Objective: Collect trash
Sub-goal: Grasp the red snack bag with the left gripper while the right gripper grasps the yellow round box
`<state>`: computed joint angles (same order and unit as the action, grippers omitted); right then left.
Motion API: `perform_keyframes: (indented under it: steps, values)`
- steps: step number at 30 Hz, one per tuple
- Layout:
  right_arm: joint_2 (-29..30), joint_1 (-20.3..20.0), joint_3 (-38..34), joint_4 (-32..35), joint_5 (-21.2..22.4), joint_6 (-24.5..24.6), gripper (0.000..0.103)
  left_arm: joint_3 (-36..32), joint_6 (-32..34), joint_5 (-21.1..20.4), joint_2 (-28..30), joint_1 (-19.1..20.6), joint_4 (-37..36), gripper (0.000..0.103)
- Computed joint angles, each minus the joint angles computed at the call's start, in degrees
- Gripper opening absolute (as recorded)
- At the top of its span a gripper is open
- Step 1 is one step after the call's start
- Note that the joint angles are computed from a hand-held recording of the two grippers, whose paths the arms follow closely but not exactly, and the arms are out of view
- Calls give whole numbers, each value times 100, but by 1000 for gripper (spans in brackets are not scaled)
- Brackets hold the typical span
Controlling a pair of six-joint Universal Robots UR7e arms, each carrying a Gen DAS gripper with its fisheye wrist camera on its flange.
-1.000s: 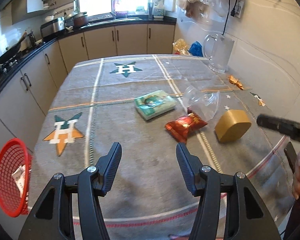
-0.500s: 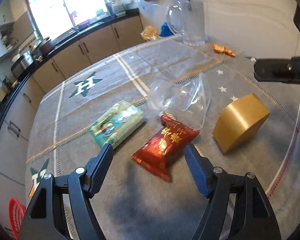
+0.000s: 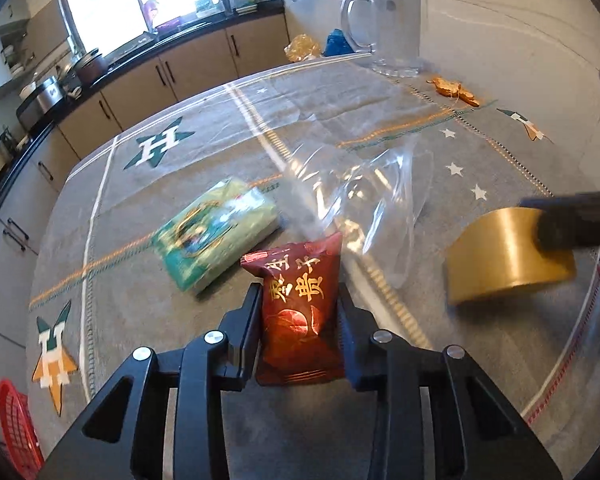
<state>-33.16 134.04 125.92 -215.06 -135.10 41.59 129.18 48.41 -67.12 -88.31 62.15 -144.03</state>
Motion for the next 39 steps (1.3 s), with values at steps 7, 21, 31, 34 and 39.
perform_keyframes:
  steps: [7,21,31,34,39]
  values:
    - [137,382,-618,1855,-516,-69,47,-83,-129,-44,-68,115,137,33]
    - [13,245,-993,3883,-1181,688,37,-55,-298,0,-172,147,98,30]
    - [-11,389,-1162,5274,-1584,1631,8,-26,-306,-119,-490,196,344,30]
    - [-6,530,-1204,5478,-1729,1861,8,-33,-319,-224,-657,245,466,30]
    - [5,702,-1281,5683,-1852,2139,8,-92,-341,-403,-910,333,646,30]
